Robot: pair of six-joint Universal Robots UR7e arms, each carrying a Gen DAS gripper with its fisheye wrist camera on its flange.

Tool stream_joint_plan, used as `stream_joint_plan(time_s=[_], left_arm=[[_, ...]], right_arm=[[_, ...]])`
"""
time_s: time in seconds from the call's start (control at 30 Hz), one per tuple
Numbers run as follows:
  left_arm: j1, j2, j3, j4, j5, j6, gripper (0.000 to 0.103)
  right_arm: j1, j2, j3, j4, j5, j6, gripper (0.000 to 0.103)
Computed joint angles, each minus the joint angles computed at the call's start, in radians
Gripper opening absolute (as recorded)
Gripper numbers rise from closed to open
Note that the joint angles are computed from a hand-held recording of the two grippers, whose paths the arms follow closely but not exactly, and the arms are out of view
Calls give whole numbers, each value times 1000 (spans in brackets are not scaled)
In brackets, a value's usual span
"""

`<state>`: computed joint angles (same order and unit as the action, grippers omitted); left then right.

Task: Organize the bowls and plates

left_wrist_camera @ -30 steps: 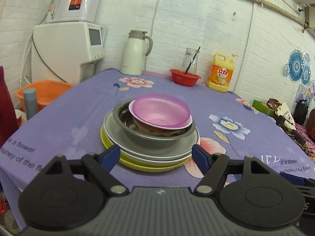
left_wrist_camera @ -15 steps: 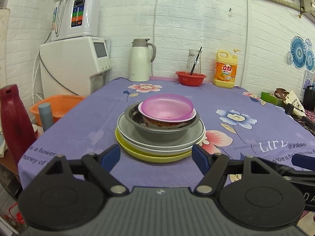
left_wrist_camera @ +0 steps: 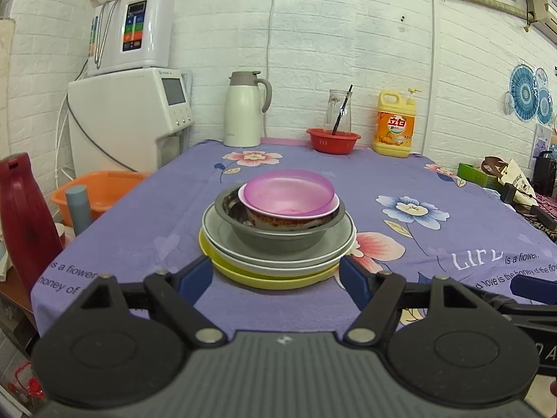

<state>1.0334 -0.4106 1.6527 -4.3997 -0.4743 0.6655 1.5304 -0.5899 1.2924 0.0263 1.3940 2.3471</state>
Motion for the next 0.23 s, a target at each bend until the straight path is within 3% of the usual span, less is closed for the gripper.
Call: stream_joint_plan(time_s=[0.23], left_arm=[[0, 5, -3, -58, -23, 44, 73]], right_arm=[[-1, 4, -4, 7, 1, 4, 103]])
